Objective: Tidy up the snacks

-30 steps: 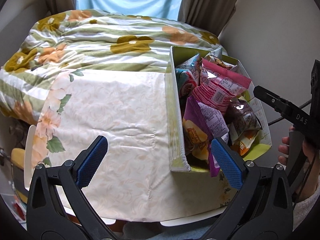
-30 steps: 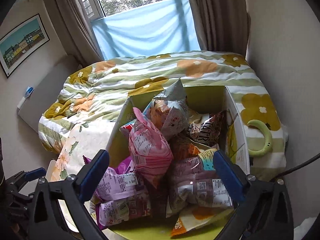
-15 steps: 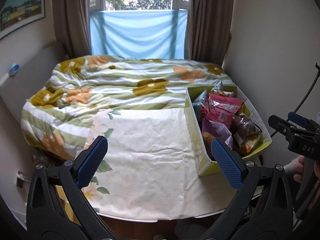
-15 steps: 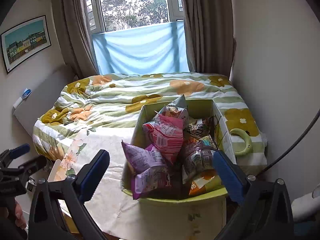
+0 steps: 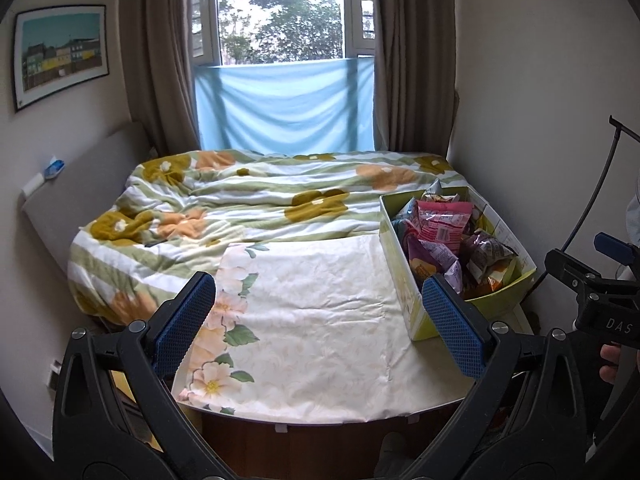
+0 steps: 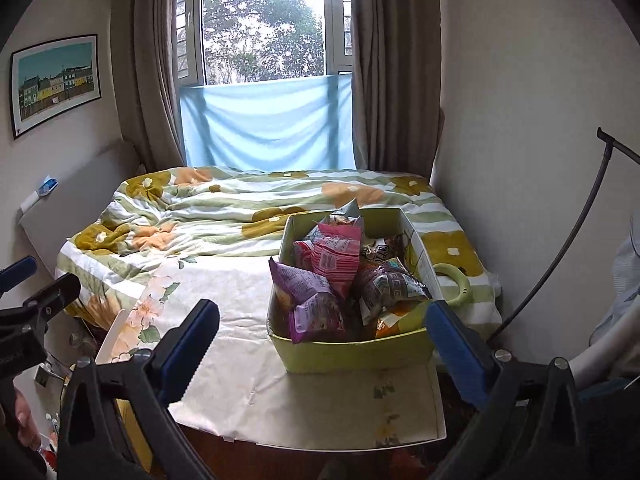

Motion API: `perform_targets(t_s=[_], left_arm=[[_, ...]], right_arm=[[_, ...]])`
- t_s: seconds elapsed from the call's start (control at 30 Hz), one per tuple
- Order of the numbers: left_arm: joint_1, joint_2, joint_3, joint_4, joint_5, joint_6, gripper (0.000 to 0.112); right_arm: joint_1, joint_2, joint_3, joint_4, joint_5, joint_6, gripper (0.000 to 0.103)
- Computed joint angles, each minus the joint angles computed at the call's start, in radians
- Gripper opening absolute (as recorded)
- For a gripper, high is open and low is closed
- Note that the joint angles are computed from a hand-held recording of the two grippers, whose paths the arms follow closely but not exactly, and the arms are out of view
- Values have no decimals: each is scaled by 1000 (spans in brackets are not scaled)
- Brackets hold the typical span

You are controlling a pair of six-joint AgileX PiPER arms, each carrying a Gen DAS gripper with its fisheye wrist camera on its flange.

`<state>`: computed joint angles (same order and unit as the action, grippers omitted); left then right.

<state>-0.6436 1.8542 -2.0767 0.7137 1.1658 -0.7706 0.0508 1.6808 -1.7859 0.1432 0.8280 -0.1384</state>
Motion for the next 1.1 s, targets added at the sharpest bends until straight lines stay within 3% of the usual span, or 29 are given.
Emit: perform_targets(t_s=[0.37,1.1], left_arm=[[-28,-14,24,23,-3,-27,103],[-27,6,11,13,-11,-32,103]], right_arm=[[10,-47,63,-18,-27,23,103],[-4,-20,24,-26,-19,27,103]])
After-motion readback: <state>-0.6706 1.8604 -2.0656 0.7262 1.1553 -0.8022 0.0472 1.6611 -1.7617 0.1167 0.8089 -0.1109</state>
